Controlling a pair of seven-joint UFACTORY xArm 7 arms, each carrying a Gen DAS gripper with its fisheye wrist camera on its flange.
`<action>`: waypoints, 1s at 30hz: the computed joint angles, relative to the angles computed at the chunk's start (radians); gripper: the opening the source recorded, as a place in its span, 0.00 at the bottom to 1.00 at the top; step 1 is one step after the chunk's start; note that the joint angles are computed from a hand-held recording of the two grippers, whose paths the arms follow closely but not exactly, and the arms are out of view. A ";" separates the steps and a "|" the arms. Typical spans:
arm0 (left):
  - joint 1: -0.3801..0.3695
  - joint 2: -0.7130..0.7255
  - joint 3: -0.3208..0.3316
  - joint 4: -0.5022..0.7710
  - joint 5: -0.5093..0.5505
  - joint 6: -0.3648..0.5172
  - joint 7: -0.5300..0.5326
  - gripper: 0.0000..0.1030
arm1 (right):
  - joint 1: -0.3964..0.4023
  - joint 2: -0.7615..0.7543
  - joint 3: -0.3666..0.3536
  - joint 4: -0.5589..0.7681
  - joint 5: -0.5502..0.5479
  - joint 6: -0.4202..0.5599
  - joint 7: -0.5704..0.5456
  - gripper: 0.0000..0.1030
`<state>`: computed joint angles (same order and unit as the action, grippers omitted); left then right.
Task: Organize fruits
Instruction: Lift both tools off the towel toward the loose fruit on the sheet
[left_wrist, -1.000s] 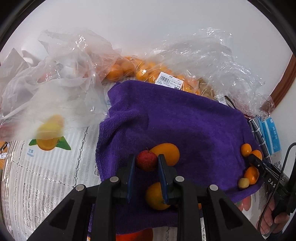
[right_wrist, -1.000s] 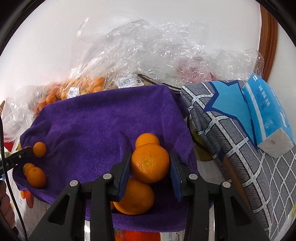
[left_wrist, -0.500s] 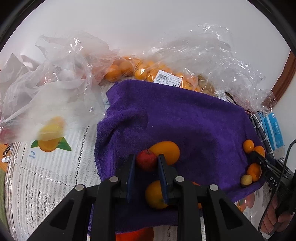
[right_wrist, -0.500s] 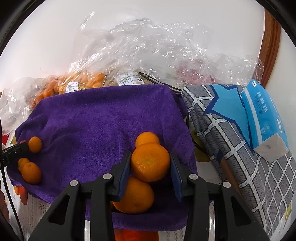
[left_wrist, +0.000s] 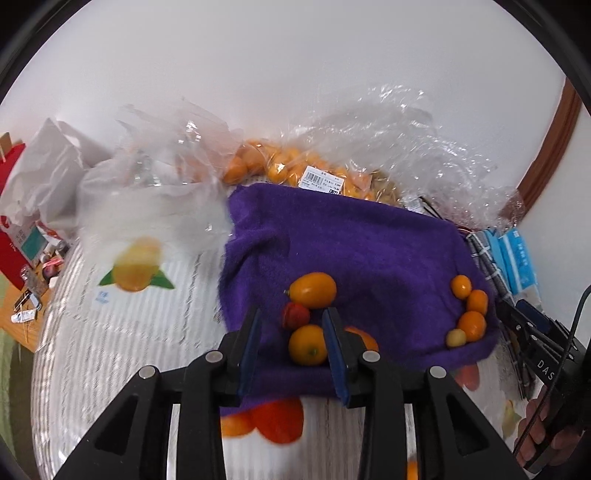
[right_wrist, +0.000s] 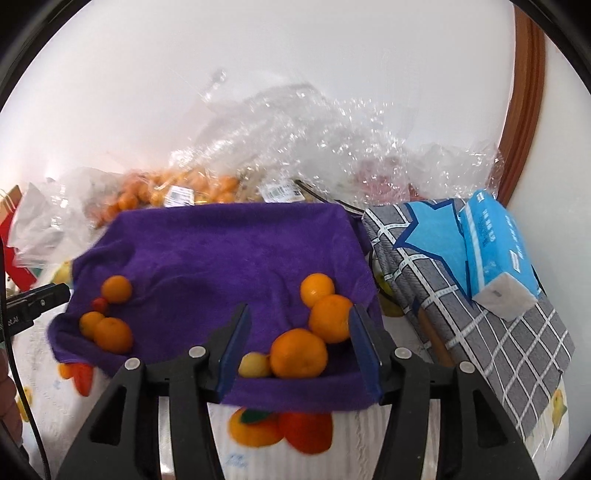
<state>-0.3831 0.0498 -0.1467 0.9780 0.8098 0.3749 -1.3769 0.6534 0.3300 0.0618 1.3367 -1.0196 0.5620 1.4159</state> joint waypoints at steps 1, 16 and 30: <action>-0.003 -0.023 -0.002 -0.019 0.004 0.001 -0.009 0.32 | 0.008 -0.017 0.002 -0.016 -0.007 0.003 0.015 0.52; 0.085 -0.341 -0.191 -0.316 -0.037 0.008 -0.103 0.40 | 0.028 -0.168 0.137 -0.200 -0.061 0.059 0.166 0.52; 0.162 -0.346 -0.283 -0.438 -0.075 -0.057 -0.144 0.40 | 0.064 -0.115 0.146 -0.228 -0.059 0.029 0.195 0.50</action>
<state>-0.2208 -0.2958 -0.4295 0.5400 0.7350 0.3175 -1.5206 0.7172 0.2150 0.2081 1.1087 -1.0788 0.5905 1.6109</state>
